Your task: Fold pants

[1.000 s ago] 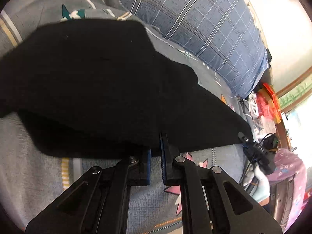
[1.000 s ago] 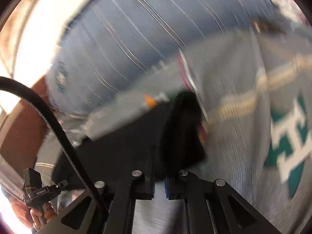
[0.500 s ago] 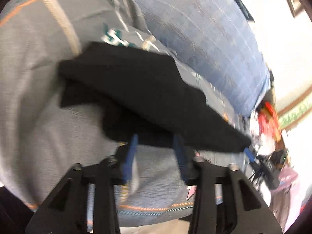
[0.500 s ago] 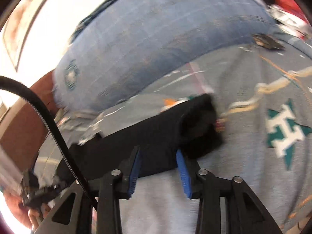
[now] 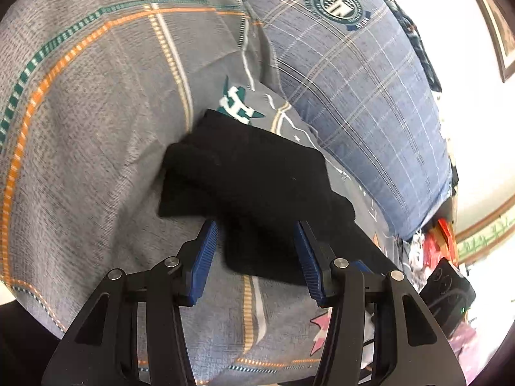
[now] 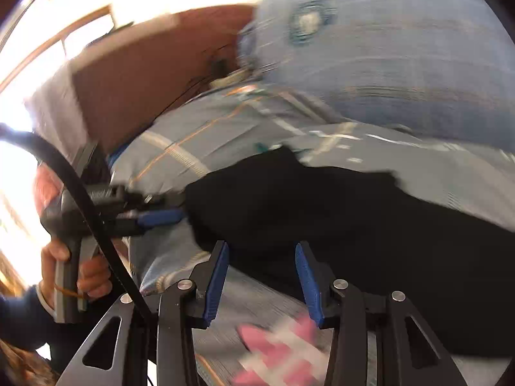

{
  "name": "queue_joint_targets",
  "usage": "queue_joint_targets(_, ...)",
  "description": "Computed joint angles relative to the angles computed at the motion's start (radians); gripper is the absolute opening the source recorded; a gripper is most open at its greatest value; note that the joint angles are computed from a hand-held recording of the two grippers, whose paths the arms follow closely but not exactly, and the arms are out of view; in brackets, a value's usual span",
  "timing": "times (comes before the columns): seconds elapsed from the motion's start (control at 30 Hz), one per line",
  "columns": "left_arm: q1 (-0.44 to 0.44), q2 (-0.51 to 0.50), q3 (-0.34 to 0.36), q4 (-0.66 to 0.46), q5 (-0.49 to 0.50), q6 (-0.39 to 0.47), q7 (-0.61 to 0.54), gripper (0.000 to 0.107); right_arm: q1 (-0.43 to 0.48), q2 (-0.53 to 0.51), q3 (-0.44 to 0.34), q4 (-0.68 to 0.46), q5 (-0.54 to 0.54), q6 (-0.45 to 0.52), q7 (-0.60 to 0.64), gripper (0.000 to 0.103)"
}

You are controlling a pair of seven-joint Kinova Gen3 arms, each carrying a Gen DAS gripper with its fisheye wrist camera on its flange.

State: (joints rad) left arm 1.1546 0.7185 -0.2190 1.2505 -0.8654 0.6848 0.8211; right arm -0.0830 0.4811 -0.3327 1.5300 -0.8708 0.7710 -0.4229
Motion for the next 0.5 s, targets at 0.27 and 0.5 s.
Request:
queue_joint_targets(0.27, 0.005, -0.011, -0.06, 0.064, -0.028, -0.079, 0.133, 0.05, -0.172, 0.003, 0.018, 0.006, 0.219, -0.198, -0.018, 0.048)
queue_joint_targets(0.5, 0.024, 0.015, -0.086, 0.0, -0.063, 0.011, 0.078, 0.033, -0.119, 0.098, -0.04, -0.133, 0.271, -0.088, -0.131, 0.018)
